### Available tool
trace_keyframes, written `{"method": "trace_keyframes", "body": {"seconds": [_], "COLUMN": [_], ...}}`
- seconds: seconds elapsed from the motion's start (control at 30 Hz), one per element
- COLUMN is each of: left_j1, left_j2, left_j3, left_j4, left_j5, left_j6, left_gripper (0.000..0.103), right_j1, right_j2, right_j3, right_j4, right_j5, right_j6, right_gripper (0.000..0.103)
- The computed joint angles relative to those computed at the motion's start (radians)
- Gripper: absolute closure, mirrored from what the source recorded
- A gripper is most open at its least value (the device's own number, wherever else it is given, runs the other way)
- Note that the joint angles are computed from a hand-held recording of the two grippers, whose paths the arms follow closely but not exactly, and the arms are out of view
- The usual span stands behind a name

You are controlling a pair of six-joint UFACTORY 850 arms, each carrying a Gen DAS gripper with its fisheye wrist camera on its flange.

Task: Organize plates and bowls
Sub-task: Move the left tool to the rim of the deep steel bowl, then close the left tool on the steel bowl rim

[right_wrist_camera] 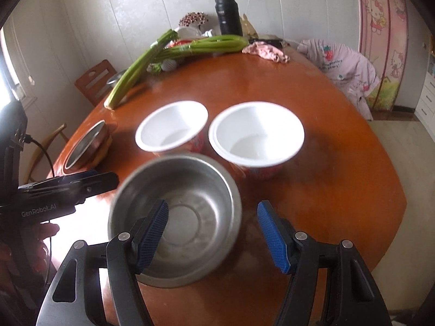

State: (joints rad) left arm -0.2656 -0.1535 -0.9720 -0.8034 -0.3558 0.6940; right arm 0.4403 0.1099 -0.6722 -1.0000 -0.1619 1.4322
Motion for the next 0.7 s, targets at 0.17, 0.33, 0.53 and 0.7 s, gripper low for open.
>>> {"method": "trace_keyframes", "body": {"seconds": [0.17,0.33,0.53,0.7], "left_j1": [-0.026,-0.038,-0.033,-0.036], "left_j2": [-0.044,-0.069,-0.085,-0.08], "left_j3": [-0.026,-0.04,-0.05,-0.041], "left_j4": [0.051,0.051,-0.036,-0.046], "left_j5": [-0.013,-0.029,-0.071,-0.071], "left_j6": [-0.049,-0.047,0.047,0.052], "left_gripper": [0.04,0.04,0.042,0.044], "right_j1": [-0.004,-0.012,-0.001,0.014], "right_j2": [-0.041,-0.067,-0.079,-0.075], "right_j3": [-0.006,-0.019,-0.034,-0.039], "right_j4": [0.101,0.266,0.321,0.296], "right_j5": [-0.004,0.033,0.039,0.02], "right_j6": [-0.124,-0.313,-0.403,-0.392], "right_gripper": [0.039,0.048,0.048,0.048]}}
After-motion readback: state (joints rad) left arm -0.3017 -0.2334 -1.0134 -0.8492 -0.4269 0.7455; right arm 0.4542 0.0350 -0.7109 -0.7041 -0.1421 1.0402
